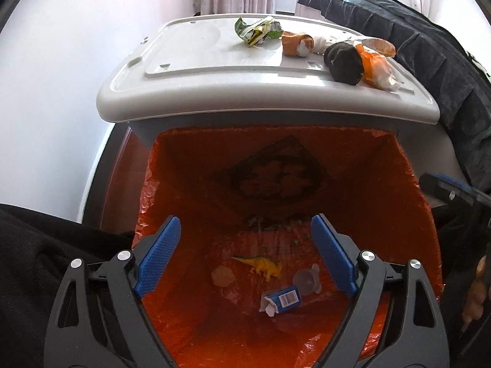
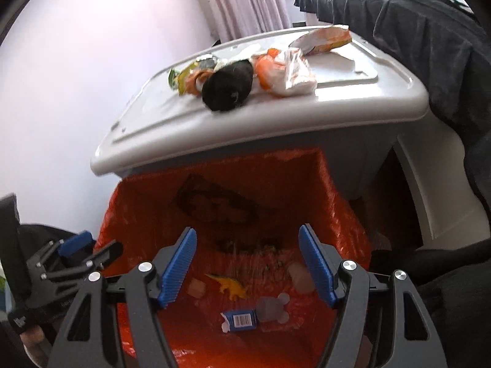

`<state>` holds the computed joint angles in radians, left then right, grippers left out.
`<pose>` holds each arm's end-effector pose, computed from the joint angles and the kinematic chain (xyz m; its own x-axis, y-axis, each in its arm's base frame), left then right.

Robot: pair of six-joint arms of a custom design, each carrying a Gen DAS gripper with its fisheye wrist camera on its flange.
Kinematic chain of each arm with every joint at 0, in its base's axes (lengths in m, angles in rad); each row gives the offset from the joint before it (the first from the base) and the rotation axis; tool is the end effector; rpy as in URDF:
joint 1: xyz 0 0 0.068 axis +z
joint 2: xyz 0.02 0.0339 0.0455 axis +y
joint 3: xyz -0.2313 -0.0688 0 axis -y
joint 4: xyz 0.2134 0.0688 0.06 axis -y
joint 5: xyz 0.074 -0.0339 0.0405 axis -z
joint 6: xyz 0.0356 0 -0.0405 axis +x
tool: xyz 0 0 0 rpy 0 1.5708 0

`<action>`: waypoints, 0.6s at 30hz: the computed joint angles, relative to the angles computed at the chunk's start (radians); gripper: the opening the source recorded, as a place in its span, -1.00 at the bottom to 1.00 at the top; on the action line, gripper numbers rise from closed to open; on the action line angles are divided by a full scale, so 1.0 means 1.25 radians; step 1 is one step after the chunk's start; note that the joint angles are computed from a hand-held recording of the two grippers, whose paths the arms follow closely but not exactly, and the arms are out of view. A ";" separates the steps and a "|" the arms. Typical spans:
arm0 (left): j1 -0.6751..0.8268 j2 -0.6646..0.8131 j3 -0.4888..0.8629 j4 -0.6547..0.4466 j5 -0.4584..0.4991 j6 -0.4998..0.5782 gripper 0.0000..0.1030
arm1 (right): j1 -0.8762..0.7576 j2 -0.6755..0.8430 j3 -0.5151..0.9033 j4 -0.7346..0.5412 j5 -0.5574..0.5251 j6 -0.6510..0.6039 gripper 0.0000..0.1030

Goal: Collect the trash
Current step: 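Grasp the orange-and-white plastic bag with the right gripper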

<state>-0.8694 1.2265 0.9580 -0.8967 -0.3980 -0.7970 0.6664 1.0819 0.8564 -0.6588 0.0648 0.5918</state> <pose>0.1433 -0.1483 0.2343 -0.8475 -0.0185 -0.5305 -0.0009 0.9994 -0.0333 0.1604 0.1232 0.2438 -0.8307 0.0549 -0.5540 -0.1460 0.9388 0.3120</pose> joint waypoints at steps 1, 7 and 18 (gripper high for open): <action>0.000 0.001 0.001 0.004 -0.001 0.000 0.65 | -0.020 0.003 0.018 -0.005 -0.011 -0.012 0.34; -0.011 -0.001 0.003 0.013 -0.011 0.004 0.65 | -0.169 0.112 0.212 -0.034 -0.034 -0.173 0.33; -0.038 -0.010 -0.011 0.059 -0.038 0.027 0.65 | -0.246 0.370 0.406 0.016 -0.033 -0.278 0.35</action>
